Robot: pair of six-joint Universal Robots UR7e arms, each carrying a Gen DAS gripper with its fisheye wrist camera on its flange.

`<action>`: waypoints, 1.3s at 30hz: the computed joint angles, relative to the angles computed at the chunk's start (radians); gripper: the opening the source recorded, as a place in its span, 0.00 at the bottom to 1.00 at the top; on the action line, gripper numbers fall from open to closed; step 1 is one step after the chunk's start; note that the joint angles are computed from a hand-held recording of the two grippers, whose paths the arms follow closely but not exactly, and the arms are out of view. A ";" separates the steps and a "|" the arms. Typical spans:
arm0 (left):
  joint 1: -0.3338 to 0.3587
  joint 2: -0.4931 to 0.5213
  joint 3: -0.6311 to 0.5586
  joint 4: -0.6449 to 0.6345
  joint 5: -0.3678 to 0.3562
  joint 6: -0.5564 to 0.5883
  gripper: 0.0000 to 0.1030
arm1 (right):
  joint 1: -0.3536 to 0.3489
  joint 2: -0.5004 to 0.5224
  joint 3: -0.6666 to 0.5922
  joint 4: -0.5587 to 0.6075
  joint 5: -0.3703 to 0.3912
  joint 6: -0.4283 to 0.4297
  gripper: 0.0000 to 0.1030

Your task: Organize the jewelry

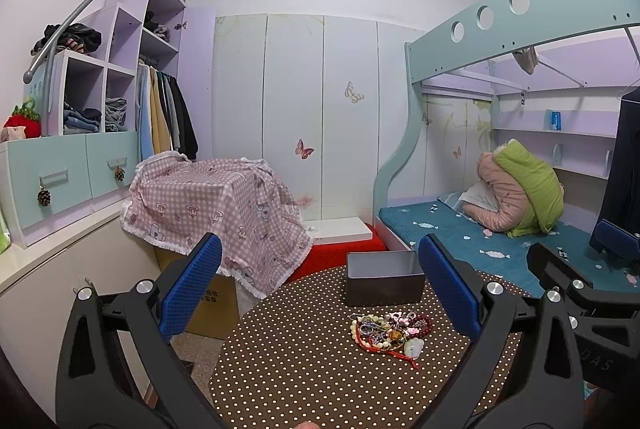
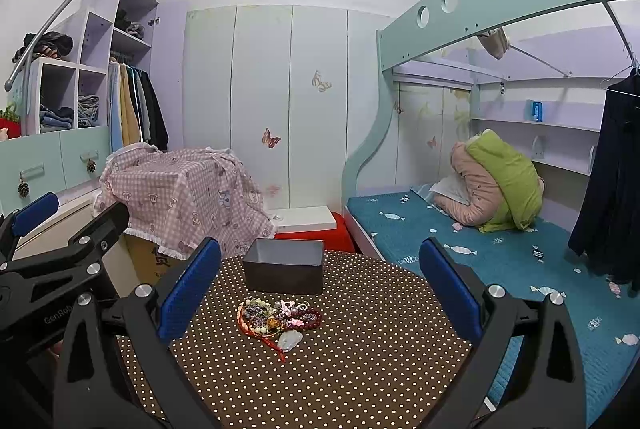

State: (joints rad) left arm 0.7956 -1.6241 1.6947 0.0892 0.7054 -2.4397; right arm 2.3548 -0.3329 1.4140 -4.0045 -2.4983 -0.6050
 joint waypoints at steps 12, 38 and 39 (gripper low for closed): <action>0.003 0.005 -0.006 0.005 0.000 -0.002 0.95 | -0.002 -0.001 0.004 0.001 0.001 0.002 0.93; 0.158 0.171 -0.136 0.145 0.104 -0.093 0.95 | -0.082 0.002 0.029 0.135 0.029 0.136 0.93; 0.179 0.191 -0.160 0.178 0.116 -0.116 0.95 | -0.089 -0.001 0.033 0.155 0.029 0.153 0.93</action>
